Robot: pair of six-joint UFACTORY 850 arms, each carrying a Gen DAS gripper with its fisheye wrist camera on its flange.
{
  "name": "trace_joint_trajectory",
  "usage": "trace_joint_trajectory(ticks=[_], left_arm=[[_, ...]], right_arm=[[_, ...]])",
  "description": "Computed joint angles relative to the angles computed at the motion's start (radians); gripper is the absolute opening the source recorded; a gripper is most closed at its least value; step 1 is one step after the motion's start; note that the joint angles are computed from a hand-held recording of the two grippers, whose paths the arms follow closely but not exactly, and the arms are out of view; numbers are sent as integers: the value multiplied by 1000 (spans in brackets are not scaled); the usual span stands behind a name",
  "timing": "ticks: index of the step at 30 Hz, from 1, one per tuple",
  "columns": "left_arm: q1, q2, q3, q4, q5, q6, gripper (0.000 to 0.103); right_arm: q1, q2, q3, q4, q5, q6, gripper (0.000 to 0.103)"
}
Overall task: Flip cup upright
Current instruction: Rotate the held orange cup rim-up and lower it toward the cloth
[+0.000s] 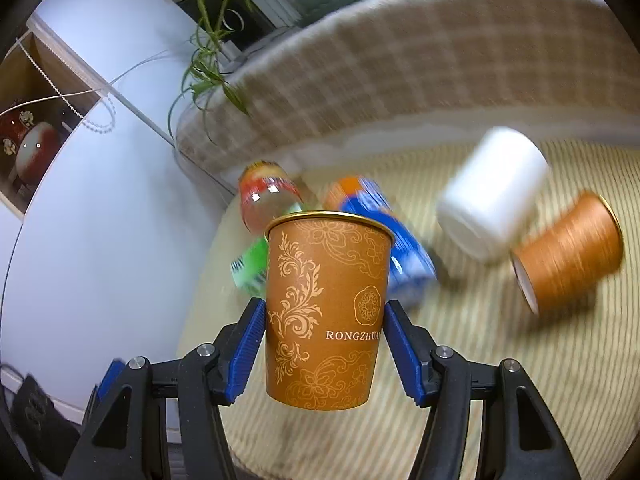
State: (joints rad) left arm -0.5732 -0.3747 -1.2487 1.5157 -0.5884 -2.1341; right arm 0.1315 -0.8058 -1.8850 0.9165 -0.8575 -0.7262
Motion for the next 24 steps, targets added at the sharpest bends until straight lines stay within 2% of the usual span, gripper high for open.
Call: trace_joint_trajectory(ticks=[8,22,23,24], left_arm=[[14,-42,-49,-73,112,56,102],[43,-107,-124,-241,271,206,101],[49,-112,-129,-269,289,229,101],[53,-116,-135,-296,304,252,99]], right_arm=[[-32,96,203,31,90,-85,63],[-33,98,265,6,133,-74,66],[-34,98,266,10,131,-81,67],[-37,102,274,18,131,-93,75]])
